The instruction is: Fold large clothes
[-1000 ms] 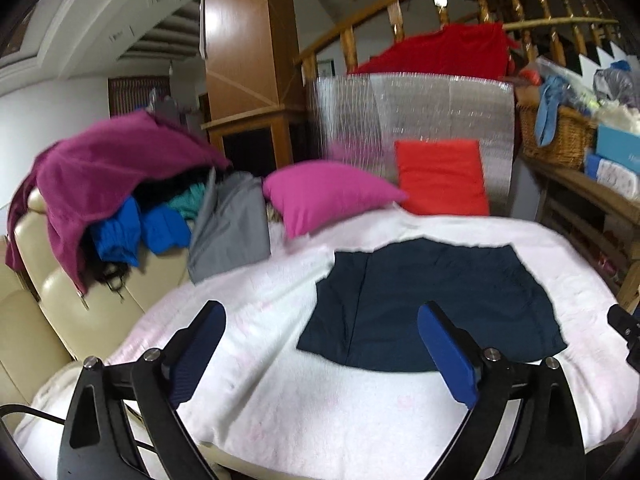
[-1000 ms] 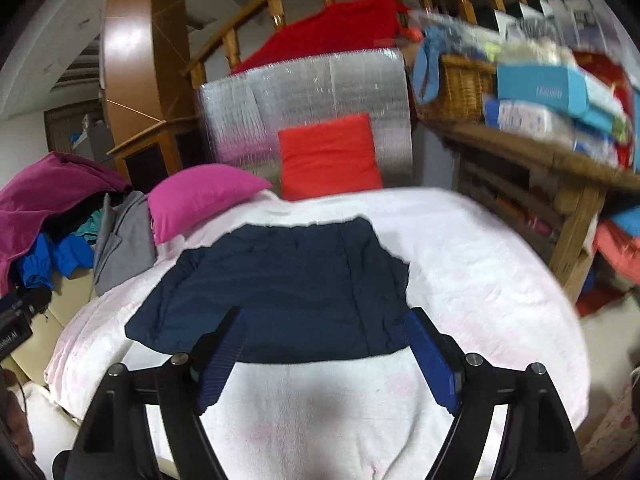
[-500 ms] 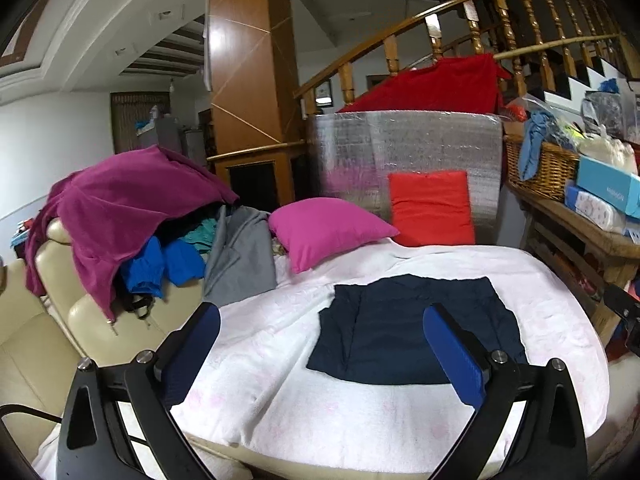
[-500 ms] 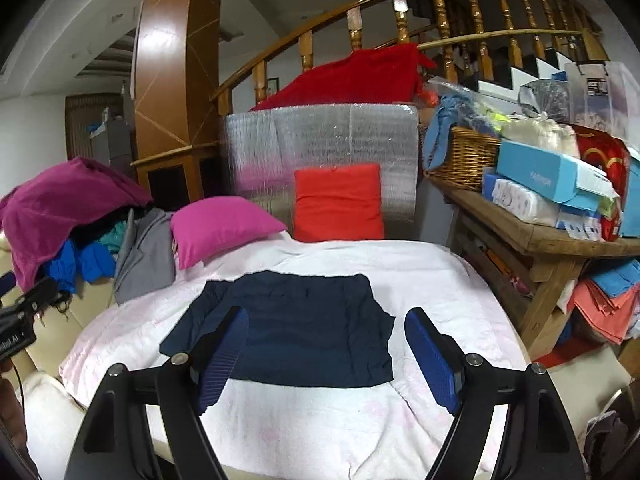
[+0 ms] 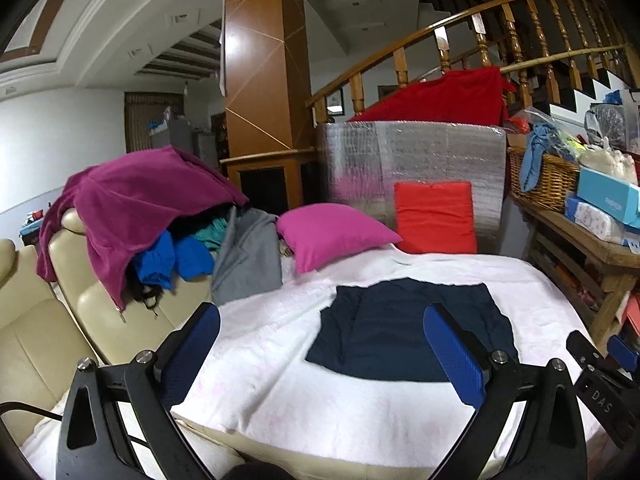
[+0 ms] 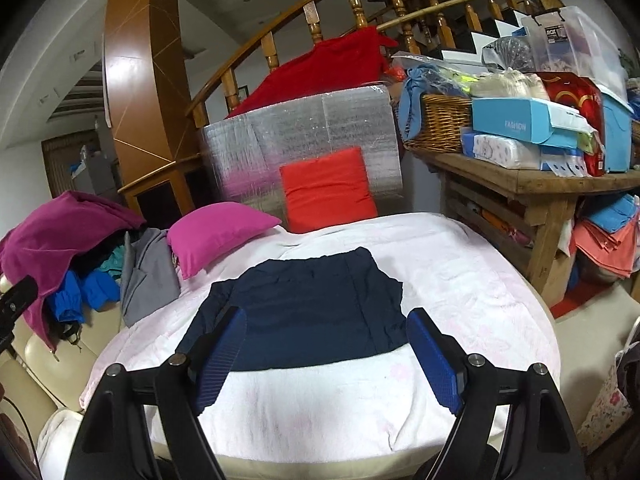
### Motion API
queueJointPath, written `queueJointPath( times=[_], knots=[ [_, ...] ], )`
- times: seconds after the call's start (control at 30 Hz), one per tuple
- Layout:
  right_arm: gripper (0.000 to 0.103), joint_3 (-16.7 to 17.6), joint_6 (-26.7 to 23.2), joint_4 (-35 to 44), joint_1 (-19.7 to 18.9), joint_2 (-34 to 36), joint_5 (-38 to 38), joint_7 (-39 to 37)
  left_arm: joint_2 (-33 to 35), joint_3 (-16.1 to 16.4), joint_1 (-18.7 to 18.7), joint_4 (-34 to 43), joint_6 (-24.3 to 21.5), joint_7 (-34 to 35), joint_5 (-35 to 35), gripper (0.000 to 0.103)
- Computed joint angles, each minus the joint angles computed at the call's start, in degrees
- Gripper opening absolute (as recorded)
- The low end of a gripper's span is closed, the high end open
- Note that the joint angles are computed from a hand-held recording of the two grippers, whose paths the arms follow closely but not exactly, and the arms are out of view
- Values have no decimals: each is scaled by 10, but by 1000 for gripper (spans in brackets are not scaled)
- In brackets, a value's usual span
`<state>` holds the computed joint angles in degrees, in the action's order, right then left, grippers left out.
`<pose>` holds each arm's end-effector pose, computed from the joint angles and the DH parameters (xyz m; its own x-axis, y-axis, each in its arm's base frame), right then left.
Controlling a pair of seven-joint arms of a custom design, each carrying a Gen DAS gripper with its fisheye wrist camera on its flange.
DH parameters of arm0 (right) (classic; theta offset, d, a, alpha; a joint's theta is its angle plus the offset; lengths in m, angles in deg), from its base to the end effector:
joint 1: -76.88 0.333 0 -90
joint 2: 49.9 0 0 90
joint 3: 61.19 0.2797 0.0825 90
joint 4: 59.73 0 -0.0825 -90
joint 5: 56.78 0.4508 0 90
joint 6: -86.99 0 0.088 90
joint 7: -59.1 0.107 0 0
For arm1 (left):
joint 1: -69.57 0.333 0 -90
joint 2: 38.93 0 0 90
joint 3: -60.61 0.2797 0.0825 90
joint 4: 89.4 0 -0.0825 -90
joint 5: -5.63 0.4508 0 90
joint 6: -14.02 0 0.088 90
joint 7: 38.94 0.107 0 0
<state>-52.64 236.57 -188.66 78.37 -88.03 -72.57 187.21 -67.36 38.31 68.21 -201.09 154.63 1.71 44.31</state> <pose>0.4726 0.1081 0.6944 -0.1825 -0.9610 -0.2079 -0.4576 0.2701 -0.8471 0.4654 -0.2619 0.7459 0.1261 -0.9897 -0.0679 -0.3547 0.0189 -0.9348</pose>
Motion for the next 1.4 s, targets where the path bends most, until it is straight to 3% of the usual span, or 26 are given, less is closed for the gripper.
queueJointPath(
  times=[0.17, 1.4],
  knots=[
    [85, 11, 11, -8, -13, -9, -20, 10, -4, -6, 3, -6, 9, 0, 16, 101],
    [85, 0, 10, -17, -2, -5, -3, 4, 3, -10, -5, 0, -10, 1, 29, 101]
  ],
)
